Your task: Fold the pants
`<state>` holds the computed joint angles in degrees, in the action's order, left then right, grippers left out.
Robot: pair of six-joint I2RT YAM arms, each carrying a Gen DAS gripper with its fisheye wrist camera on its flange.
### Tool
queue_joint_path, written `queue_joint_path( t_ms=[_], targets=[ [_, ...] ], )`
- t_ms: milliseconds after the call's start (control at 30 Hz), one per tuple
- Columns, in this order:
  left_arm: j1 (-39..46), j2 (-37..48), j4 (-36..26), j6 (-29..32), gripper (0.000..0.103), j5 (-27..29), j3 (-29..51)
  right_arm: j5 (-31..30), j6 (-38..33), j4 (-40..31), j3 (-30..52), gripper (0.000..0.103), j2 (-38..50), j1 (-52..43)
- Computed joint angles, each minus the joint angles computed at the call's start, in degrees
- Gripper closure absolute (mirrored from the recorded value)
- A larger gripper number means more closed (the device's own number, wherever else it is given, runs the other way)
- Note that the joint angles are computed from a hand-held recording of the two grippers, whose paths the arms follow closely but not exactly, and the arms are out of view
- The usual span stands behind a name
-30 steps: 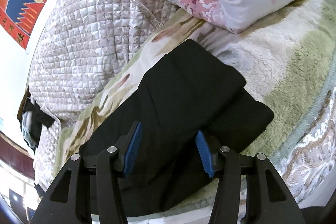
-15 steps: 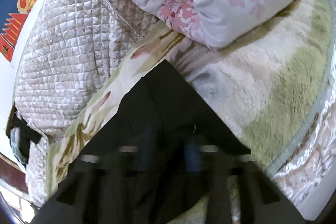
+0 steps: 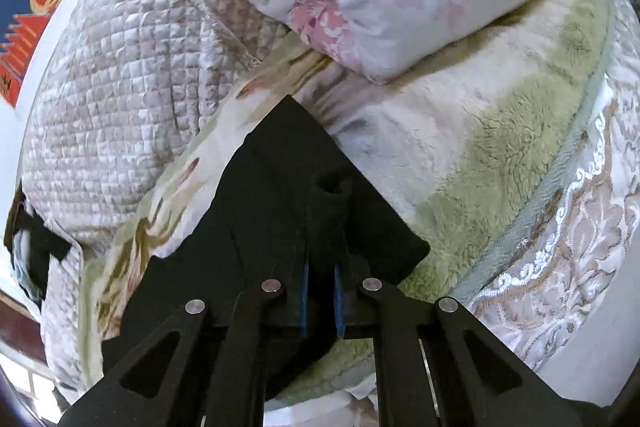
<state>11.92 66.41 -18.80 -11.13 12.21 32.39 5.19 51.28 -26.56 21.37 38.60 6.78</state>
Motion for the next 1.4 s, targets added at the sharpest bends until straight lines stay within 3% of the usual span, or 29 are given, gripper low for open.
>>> queue_joint_path(
  t_ms=[133,333,467,533,633,733,800,900,1033,1100,1200,1400],
  targets=[
    [-0.8,-3.9,0.3,1.0,0.099,-1.3,-0.7,-0.6,-0.8,-0.4,-0.3,0.094,0.3,-1.1],
    [-1.1,-2.2,0.4,0.8,0.099,-2.1,-0.4,3.1,0.7,-2.5,0.8,0.094,-2.0,2.2],
    [-1.2,-1.9,-0.1,1.4,0.098,-2.6,-0.4,2.1,1.6,-2.9,0.7,0.091,-0.4,1.1],
    [-0.6,-2.6,-1.1,1.3,0.096,-2.7,-0.2,11.5,5.6,-9.2,3.1,0.078,-2.5,6.4],
    [1.1,-6.5,-2.5,1.3,0.094,-4.4,0.0,22.8,9.0,-15.2,5.3,0.077,-7.1,13.8],
    [1.7,-9.9,-2.7,1.7,0.094,-6.9,0.6,27.9,5.2,-13.7,7.3,0.076,-4.1,20.7],
    [1.2,-9.9,-2.3,1.7,0.094,-6.5,1.4,27.0,1.6,-9.5,7.6,0.075,0.9,24.3],
    [-1.8,-9.1,-1.7,1.4,0.094,-4.2,1.9,20.0,-3.0,-3.6,7.3,0.075,9.1,26.4],
    [-7.2,-5.2,-1.8,2.4,0.094,-3.8,0.6,11.3,-3.6,-2.6,7.8,0.075,21.1,25.0],
    [-7.6,-0.7,-3.5,2.2,0.094,-4.4,0.4,12.7,-2.9,-3.7,8.4,0.075,19.8,25.7],
    [-6.4,-3.4,-3.2,3.0,0.094,-3.5,-1.8,17.7,-1.1,-7.1,9.5,0.075,17.1,27.7],
    [-6.0,-5.1,-5.7,1.9,0.094,-3.7,0.8,14.1,-8.6,-1.8,13.0,0.075,20.0,21.6]
  ],
)
